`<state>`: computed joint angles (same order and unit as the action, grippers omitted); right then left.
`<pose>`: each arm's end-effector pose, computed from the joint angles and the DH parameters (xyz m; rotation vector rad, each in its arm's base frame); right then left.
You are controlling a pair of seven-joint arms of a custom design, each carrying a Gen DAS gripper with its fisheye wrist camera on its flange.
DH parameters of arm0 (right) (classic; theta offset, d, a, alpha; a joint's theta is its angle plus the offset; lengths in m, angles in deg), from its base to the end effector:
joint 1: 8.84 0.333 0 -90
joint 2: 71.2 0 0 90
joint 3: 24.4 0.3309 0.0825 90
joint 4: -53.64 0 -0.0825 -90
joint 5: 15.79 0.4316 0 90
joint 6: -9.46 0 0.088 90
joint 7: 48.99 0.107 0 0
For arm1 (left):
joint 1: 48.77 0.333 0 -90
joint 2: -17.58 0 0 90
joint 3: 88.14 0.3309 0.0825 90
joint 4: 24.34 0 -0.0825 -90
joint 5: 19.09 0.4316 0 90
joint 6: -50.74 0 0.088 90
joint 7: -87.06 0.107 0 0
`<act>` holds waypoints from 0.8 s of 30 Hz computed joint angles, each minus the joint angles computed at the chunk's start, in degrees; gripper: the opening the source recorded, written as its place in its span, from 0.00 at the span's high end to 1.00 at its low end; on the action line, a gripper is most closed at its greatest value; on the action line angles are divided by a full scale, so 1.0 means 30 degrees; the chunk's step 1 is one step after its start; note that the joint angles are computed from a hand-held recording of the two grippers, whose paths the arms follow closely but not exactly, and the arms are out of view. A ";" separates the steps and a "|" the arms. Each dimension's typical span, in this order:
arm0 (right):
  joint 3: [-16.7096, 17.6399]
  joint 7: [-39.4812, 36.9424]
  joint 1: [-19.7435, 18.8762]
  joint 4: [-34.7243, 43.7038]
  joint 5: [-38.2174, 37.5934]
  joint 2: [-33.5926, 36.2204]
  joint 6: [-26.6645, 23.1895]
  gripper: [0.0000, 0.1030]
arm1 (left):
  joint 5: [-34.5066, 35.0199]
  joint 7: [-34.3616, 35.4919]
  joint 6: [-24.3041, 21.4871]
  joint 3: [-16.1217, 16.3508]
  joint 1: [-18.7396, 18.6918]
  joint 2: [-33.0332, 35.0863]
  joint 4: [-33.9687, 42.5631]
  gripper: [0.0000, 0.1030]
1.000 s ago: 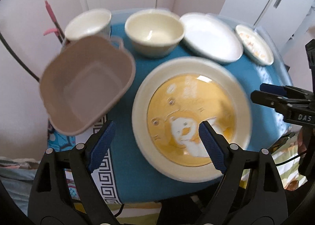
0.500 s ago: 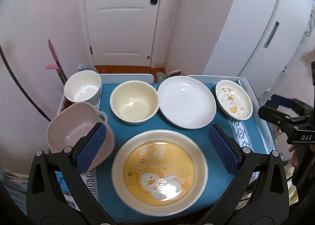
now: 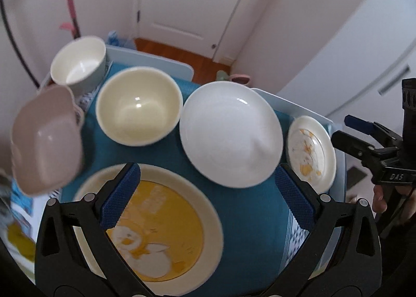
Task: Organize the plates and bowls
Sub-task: 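Move both grippers to the white round plate and grasp its rim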
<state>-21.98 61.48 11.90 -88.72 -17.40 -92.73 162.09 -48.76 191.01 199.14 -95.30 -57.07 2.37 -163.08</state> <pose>0.4586 0.1979 0.4760 -1.9201 1.7907 -0.3380 0.5051 -0.1313 0.4414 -1.9578 2.2340 -0.8127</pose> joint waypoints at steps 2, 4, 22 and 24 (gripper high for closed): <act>-0.1168 -0.2334 0.0812 0.0422 0.1465 0.0908 -0.0025 0.10 | -0.0062 -0.0798 0.0288 -0.0186 0.0037 0.0712 0.0254 0.05; -0.1748 -0.4457 0.1157 0.0952 0.2963 0.1905 -0.0144 0.20 | 0.0129 -0.1527 0.0408 -0.0343 0.0100 0.1345 0.0546 0.12; -0.0289 -1.2139 -0.1174 0.3404 0.9179 0.6223 -0.1937 0.66 | 0.2311 -0.4367 0.0789 -0.0868 0.0250 0.4577 0.1765 0.56; -0.0190 -1.2413 -0.1339 0.3496 0.9362 0.6372 -0.2087 0.70 | 0.3005 -0.4987 0.0796 -0.0908 0.0252 0.4744 0.1843 0.61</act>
